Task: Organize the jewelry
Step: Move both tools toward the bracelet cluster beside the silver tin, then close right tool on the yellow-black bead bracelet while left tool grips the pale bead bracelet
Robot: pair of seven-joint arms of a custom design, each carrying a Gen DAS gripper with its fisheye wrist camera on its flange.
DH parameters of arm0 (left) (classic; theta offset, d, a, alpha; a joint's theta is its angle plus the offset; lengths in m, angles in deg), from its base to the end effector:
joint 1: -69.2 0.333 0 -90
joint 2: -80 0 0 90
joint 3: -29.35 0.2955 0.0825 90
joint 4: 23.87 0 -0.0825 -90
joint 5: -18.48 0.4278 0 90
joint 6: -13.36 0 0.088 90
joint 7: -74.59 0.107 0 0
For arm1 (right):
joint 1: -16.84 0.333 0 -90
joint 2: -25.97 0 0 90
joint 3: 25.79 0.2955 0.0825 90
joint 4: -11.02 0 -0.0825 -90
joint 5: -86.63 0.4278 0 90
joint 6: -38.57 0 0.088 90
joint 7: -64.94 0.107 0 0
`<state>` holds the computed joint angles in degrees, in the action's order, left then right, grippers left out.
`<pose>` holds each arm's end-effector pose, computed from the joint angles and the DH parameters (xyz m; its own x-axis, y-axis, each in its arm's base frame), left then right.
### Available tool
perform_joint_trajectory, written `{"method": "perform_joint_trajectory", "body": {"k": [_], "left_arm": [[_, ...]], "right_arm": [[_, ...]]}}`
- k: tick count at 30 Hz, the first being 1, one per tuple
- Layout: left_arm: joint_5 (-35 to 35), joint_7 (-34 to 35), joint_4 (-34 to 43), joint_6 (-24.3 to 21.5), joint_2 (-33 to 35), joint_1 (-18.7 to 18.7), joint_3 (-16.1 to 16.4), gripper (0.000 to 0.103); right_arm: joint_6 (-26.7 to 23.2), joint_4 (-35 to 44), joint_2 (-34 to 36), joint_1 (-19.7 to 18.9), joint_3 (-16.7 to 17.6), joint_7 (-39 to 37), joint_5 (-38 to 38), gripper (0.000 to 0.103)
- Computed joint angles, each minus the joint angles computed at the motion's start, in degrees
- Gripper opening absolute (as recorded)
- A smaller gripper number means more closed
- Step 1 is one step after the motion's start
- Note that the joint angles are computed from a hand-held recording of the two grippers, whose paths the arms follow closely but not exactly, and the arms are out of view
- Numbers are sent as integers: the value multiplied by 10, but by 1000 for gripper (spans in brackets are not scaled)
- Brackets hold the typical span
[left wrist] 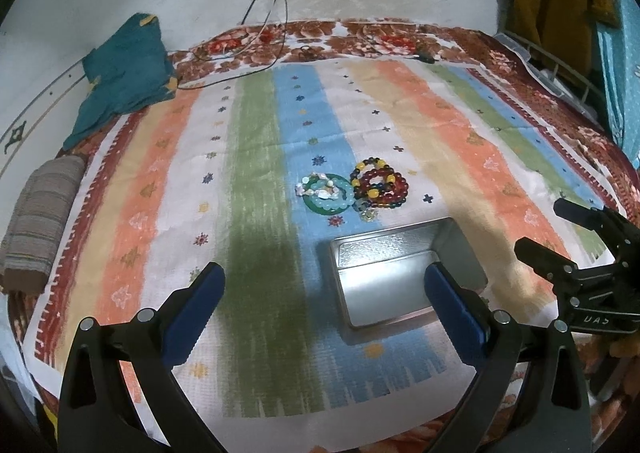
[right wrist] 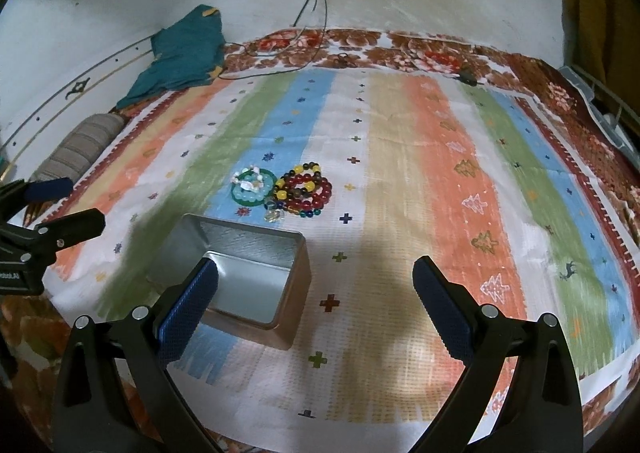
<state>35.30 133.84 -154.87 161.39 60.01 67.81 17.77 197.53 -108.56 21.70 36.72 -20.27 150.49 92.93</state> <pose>0.5248 -0.1332 0.5250 0.1035 -0.9946 -0.0089 -0.7654 -0.0739 -0.6393 0.5614 0.2625 0.5084 0.4366 -0.8988 -0.0386 -0.6617 -0.2918 -0.6907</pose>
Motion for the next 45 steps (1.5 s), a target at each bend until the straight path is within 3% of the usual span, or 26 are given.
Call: {"method": "perform_joint_trajectory", "body": {"k": [11, 21, 45], "left_arm": [[19, -9, 30, -23, 26, 10, -1, 97], [5, -9, 90, -47, 86, 11, 20, 97], [-19, -21, 179, -82, 177, 8, 44, 97]], "right_arm": [[-15, 24, 20, -4, 1, 9, -18, 99], [-55, 100, 81, -10, -2, 34, -47, 99], [-98, 201, 162, -6, 1, 23, -33, 99]]}}
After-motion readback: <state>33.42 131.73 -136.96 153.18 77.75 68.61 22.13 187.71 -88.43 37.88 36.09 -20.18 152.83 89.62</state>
